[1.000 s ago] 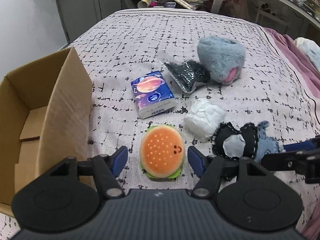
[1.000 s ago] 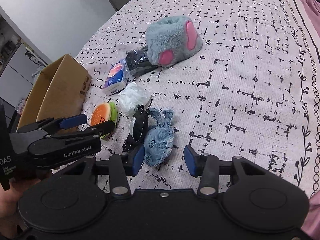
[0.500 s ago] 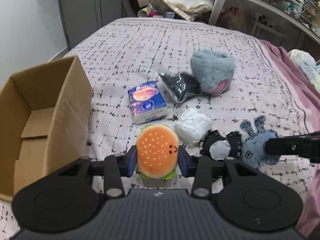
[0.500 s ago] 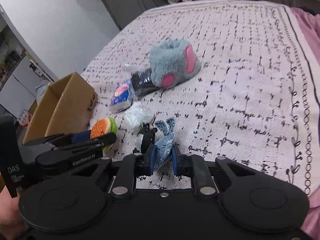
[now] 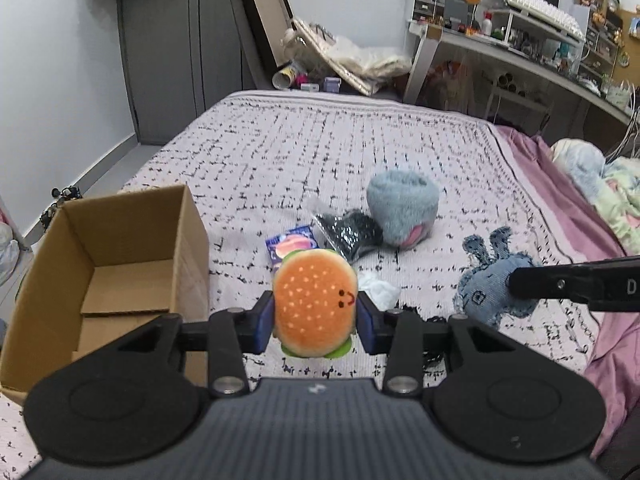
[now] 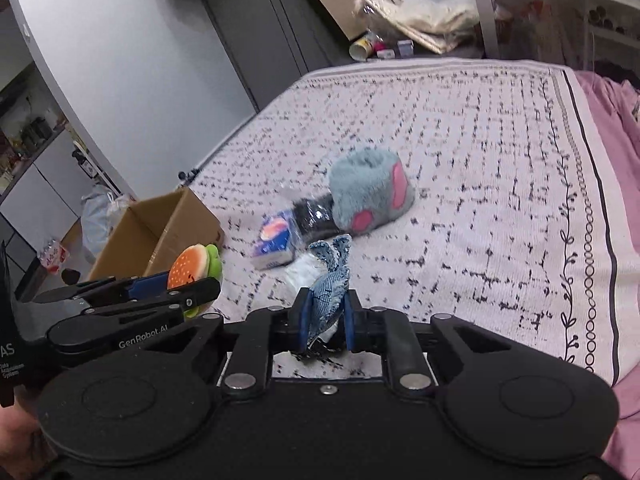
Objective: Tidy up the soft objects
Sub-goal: 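Carry the burger plush into the box with the left tool while the right tool drops the blue plush in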
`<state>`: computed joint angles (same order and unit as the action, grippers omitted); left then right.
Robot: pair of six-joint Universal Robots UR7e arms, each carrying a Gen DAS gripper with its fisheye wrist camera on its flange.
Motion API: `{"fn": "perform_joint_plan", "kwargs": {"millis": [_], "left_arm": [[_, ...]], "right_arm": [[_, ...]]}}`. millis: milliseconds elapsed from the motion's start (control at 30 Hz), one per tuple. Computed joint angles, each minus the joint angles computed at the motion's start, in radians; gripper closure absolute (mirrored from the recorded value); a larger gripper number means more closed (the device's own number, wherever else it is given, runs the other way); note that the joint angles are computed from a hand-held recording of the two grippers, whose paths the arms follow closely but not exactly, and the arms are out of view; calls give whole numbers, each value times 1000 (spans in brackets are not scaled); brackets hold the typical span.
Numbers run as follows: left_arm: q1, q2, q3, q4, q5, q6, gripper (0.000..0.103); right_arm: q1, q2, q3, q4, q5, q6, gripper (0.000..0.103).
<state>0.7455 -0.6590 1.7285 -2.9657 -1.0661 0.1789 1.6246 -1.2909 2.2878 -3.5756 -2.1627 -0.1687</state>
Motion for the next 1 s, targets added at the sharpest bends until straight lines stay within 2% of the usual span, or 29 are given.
{"fn": "perform_joint_plan", "kwargs": {"millis": [333, 733, 1000], "left_arm": [[9, -80, 38, -50, 3, 11, 62], [61, -149, 37, -58, 63, -2, 62], [106, -161, 19, -30, 113, -41, 62]], "right_arm": [[63, 60, -51, -39, -5, -40, 86], [114, 144, -141, -26, 39, -75, 86], [142, 201, -196, -1, 60, -89, 86]]}}
